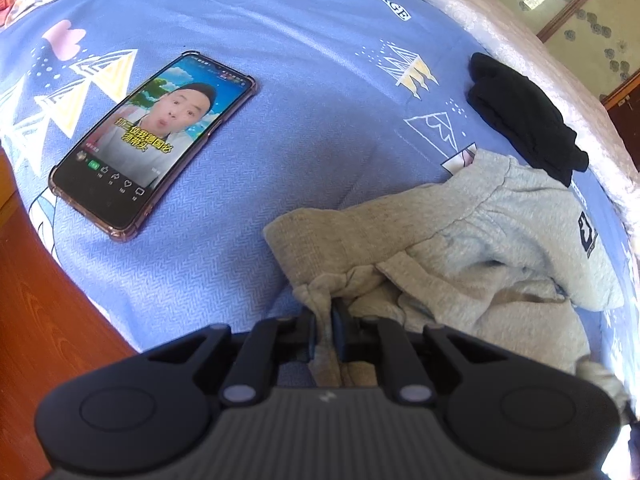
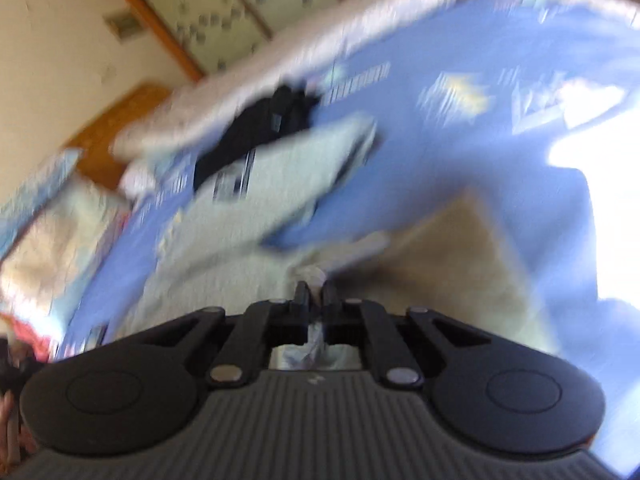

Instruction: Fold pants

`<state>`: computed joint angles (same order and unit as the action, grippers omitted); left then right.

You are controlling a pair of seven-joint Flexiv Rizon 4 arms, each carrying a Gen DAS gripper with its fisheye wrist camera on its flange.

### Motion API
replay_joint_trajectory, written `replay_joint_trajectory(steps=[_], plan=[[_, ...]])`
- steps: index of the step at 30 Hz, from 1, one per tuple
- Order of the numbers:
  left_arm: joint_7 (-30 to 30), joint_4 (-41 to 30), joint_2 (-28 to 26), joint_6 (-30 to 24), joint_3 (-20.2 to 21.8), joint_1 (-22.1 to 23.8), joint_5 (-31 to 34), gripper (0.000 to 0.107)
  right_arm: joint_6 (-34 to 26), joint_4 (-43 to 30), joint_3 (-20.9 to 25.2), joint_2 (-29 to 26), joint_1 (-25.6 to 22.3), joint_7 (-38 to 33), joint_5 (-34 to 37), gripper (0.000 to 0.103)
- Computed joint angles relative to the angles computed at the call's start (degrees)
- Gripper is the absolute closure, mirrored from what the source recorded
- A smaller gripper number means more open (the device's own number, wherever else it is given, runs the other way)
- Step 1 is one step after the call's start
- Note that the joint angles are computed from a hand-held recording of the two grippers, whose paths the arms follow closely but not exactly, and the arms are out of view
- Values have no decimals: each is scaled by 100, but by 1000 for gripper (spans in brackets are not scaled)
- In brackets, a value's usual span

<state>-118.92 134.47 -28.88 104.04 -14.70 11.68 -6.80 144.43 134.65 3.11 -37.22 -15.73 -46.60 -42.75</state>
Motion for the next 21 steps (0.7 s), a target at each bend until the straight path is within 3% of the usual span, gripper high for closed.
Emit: replay_joint_trajectory(steps=[3,8,12,14,15,17,19,21], plan=[[32,-27,39,-73,166,-185,-51,98,266,59,-296,271,-352,-46,689,95],[105,-176,67,-254,857,-999,-356,98,241,-95,-640,264,-1287,652,879,95],[196,-279,73,-405,1353,-1580,-576,98,-414,-120,-842,80,-1187,390,1320,93],[240,-292,125,-548,1485,-1731,-658,96,-957,-87,-899,35,-892,156,1749,85],[288,-253,177,-574,1422,-1657,-659,95,-1195,-46,-952,47,-721,47,2035,74],[412,-110,324,-566,1147,-1338,-625,91,-1184,62,-871,13,-728,-21,2411,64],[429,132,518,-385,838,-939,-602,89,-927,184,-646,-13,-967,84,2641,64],[346,363,696,-99,495,-453,-515,88,-763,305,-744,60,-703,127,3449,67]])
